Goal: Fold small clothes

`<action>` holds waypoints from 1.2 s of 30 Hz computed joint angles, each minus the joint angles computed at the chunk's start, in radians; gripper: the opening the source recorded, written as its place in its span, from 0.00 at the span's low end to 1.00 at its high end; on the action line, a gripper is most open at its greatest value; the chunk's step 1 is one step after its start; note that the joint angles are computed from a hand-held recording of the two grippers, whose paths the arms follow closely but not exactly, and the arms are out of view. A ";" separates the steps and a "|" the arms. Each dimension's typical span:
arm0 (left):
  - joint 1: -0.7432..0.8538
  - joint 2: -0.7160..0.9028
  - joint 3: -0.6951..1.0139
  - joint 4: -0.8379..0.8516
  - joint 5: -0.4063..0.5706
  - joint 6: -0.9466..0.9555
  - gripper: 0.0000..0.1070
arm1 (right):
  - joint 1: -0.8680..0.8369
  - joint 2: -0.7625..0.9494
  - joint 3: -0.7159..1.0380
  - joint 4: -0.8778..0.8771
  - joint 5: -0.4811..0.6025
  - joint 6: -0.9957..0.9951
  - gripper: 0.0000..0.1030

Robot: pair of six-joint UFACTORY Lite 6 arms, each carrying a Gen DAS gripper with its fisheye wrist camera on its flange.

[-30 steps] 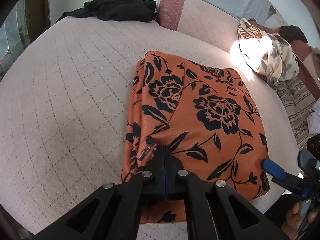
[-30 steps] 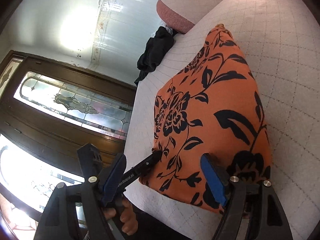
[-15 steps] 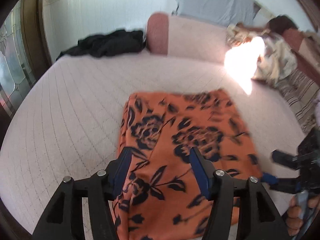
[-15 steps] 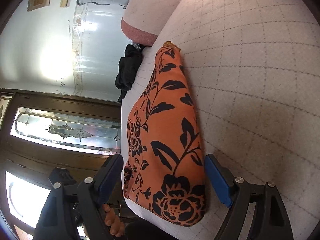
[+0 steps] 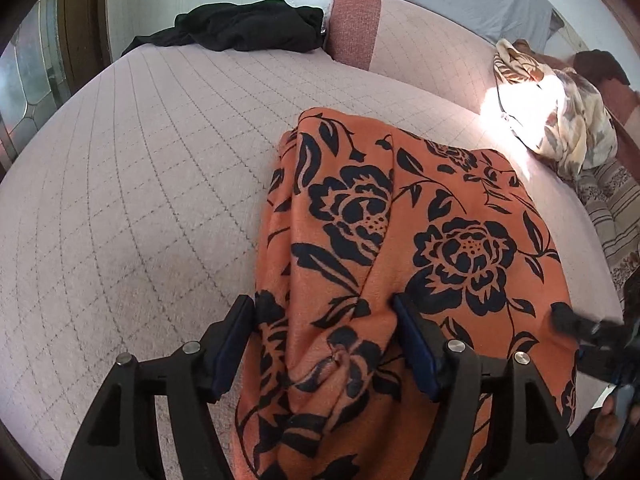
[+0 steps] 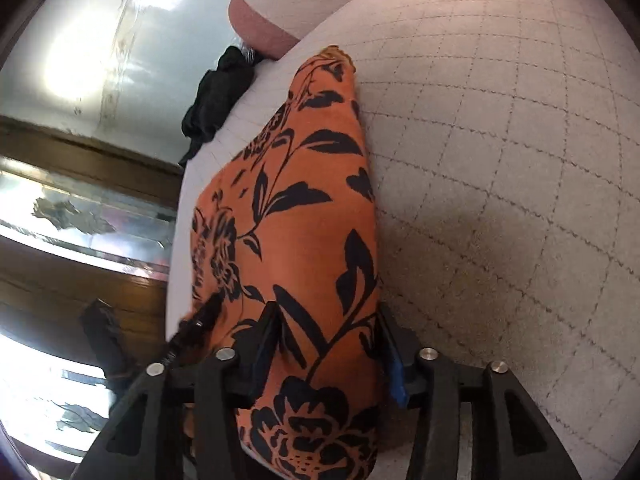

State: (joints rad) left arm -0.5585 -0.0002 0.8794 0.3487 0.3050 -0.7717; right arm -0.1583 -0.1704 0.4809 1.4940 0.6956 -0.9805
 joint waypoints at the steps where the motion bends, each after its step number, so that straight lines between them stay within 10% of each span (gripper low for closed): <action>1: 0.000 -0.003 -0.006 0.010 -0.005 -0.010 0.68 | -0.030 -0.044 -0.014 0.018 0.010 -0.012 0.63; 7: 0.008 0.019 0.002 -0.020 -0.020 0.011 0.70 | -0.083 0.259 0.158 0.141 0.126 -0.061 0.72; 8: 0.013 0.026 0.005 -0.027 -0.025 0.019 0.70 | -0.050 0.294 0.187 0.155 0.088 -0.044 0.45; 10: 0.030 0.016 -0.009 -0.070 -0.036 0.069 0.70 | 0.041 0.239 0.223 0.098 -0.026 -0.042 0.32; 15: 0.034 -0.011 -0.027 -0.096 -0.029 0.112 0.72 | 0.279 0.152 0.250 -0.288 -0.398 0.244 0.30; 18: 0.032 -0.018 -0.032 -0.091 -0.029 0.100 0.72 | 0.206 0.147 0.231 -0.117 -0.305 0.109 0.40; 21: 0.032 -0.017 -0.031 -0.103 -0.028 0.109 0.72 | 0.098 0.130 0.182 0.105 -0.169 -0.068 0.71; 25: 0.032 -0.020 -0.036 -0.119 -0.030 0.121 0.72 | 0.040 0.338 0.298 0.217 -0.049 -0.093 0.70; 26: 0.034 -0.019 -0.034 -0.127 -0.030 0.131 0.72 | 0.045 0.395 0.339 0.199 -0.038 -0.062 0.37; 29: 0.046 -0.027 -0.042 -0.166 -0.037 0.175 0.72 | 0.122 0.318 0.361 0.141 -0.151 -0.063 0.29; 33: 0.042 -0.019 -0.035 -0.146 -0.034 0.163 0.73 | 0.144 0.420 0.412 0.130 -0.201 -0.023 0.35; 36: 0.055 -0.019 -0.036 -0.210 -0.040 0.225 0.73 | 0.091 0.338 0.317 0.191 -0.117 -0.062 0.60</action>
State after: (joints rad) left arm -0.5034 -0.0190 0.8430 0.1383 0.2651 -0.5463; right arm -0.0669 0.1677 0.7982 1.6849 0.5790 -1.0425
